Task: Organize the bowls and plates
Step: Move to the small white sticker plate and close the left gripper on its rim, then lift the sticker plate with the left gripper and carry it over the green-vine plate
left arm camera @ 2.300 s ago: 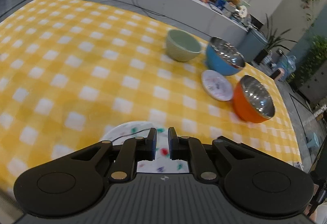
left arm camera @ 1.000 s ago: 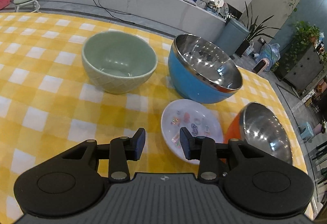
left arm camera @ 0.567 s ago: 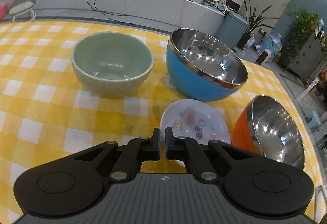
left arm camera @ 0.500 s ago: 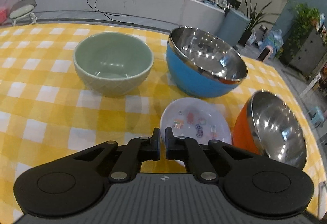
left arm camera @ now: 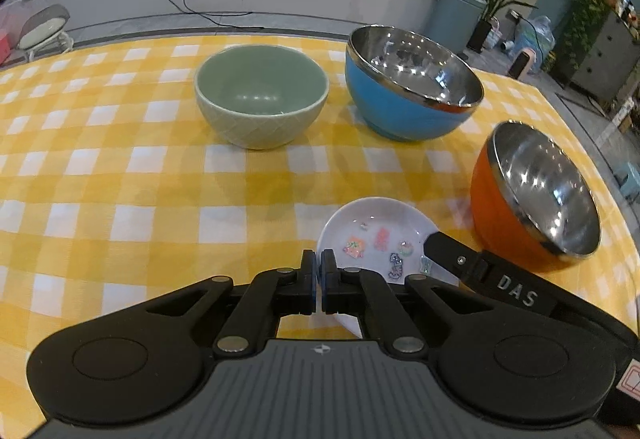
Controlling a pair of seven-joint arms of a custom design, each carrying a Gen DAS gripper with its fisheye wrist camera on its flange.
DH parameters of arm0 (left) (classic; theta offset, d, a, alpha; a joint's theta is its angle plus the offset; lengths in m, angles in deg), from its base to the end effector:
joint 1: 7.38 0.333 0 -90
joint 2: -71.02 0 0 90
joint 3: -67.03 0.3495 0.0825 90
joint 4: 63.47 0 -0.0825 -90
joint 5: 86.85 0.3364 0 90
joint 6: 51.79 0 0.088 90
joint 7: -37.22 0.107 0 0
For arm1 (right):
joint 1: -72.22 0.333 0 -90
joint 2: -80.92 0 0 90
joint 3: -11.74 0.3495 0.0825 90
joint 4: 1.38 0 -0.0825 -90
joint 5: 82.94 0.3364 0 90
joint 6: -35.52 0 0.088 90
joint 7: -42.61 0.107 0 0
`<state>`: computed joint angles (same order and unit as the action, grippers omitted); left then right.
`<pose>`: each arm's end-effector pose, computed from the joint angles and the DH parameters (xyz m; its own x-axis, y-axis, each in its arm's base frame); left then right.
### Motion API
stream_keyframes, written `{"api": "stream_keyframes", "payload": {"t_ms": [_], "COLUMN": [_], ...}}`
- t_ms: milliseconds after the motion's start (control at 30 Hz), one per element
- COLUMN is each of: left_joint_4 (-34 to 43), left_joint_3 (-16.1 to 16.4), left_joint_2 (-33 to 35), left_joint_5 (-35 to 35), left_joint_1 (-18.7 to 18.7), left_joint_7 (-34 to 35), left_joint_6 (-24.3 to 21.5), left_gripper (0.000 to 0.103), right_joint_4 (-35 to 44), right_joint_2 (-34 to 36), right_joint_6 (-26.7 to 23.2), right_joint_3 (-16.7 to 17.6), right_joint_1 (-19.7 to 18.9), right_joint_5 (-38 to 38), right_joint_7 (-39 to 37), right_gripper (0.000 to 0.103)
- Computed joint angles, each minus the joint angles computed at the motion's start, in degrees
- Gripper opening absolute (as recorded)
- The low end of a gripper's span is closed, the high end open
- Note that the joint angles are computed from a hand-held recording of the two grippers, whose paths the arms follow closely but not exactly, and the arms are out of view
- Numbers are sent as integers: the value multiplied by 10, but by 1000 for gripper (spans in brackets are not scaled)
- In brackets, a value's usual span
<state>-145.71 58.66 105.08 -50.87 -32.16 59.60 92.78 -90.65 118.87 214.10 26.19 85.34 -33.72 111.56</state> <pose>0.6221 -0.3801 0.4507 0.1650 -0.9711 0.1726 -0.7882 -0.2350 -0.5688 0.6836 0.2299 0.3988 0.0902 -0.8516 -0.5164 -0.7303 0.2959 -0.6157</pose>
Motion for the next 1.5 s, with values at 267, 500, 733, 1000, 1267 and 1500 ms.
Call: {"api": "stream_keyframes", "payload": {"t_ms": [267, 500, 733, 1000, 1267, 1500], "left_joint_4": [-15, -25, -51, -95, -156, -216], "left_joint_3": [2, 8, 4, -5, -26, -47], "left_joint_2": [-7, -22, -59, -126, -180, -228], "left_joint_5": [1, 21, 33, 72, 103, 124], "left_joint_1": [-1, -8, -10, -18, -18, -19], "left_joint_7": [-20, -41, -78, -157, -249, -326], "left_joint_6": [1, -9, -35, -66, -76, -81], "left_gripper": [3, 2, 2, 2, 2, 2], "right_joint_4": [-10, -18, -24, -40, -89, -146], "right_joint_2": [-6, -13, -29, -72, -137, -195], "right_joint_6": [-2, -15, -43, -102, -183, -226], "right_joint_3": [-38, -28, 30, 69, 36, -8], "right_joint_1": [31, 20, -25, -61, -56, -28], "right_joint_5": [-42, -45, 11, 125, 185, 204], "right_joint_7": [12, 19, -36, -145, -200, -239], "right_gripper": [4, 3, 2, 3, 2, 2]}}
